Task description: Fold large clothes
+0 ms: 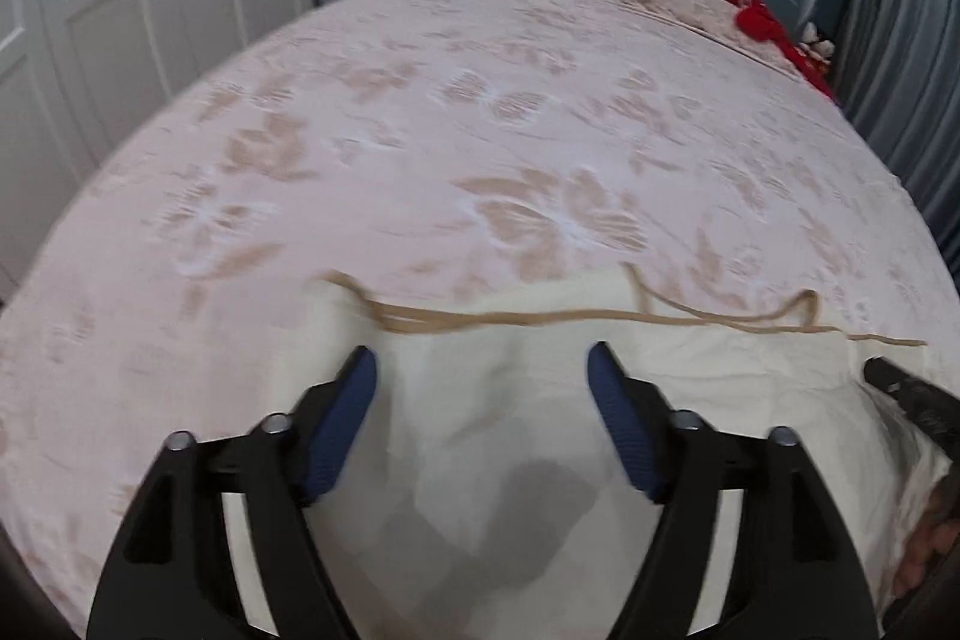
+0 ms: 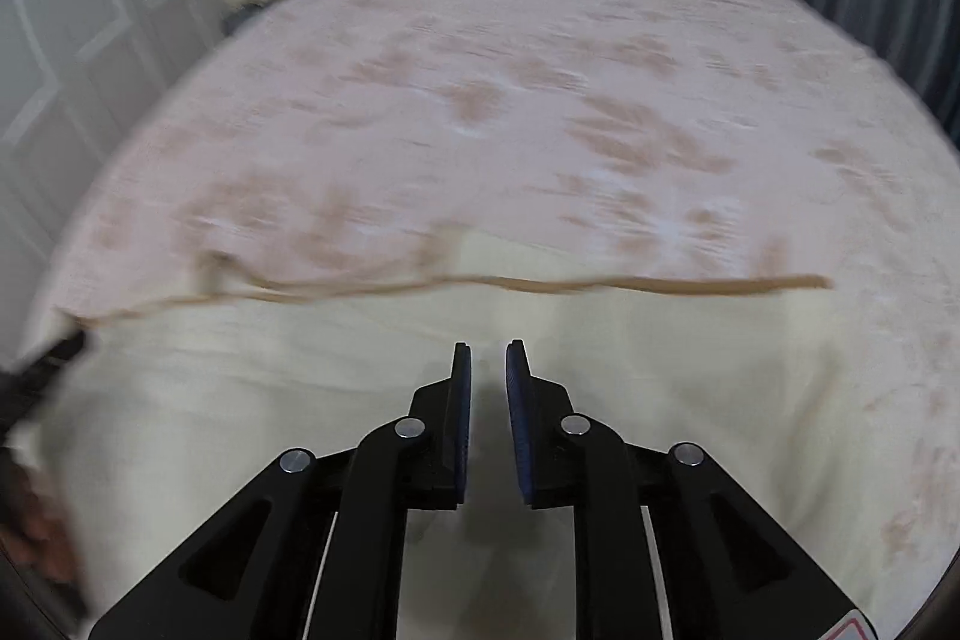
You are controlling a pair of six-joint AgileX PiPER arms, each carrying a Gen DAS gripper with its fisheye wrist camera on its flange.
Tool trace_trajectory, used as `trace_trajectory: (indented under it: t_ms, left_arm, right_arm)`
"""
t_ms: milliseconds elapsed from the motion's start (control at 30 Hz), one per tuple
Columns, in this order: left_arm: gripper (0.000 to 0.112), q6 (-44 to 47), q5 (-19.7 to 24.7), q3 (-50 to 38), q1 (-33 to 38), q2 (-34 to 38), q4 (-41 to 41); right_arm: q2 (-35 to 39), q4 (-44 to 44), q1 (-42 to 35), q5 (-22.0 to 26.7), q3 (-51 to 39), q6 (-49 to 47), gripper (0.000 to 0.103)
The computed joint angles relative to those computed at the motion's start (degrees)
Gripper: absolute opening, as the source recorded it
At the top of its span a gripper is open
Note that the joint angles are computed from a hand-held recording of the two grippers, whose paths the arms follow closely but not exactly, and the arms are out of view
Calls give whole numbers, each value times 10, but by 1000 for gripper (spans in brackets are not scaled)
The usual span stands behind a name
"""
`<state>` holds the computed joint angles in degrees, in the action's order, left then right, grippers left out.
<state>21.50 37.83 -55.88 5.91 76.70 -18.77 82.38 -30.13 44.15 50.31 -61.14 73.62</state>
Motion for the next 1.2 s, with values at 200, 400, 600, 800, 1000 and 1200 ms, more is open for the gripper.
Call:
trace_trajectory:
  t_ms: [200,400,600,800,1000,1200]
  left_arm:
    - [71,42,18,-22,49,61,-58]
    - [78,57,-56,31,23,61,-42]
    - [81,134,-73,49,41,65,-114]
    - [86,121,-109,64,17,65,-96]
    - [88,139,-73,47,33,68,-112]
    - [88,196,108,34,156,-26,-166]
  right_arm:
    - [145,83,11,-31,-181,-111,19]
    - [300,159,-1,-17,-348,-176,19]
    - [393,160,0,29,-444,-200,17]
    - [369,122,-1,-50,-366,-152,14]
    - [261,65,27,-22,-285,-64,21]
    - [66,35,125,37,-90,24,22]
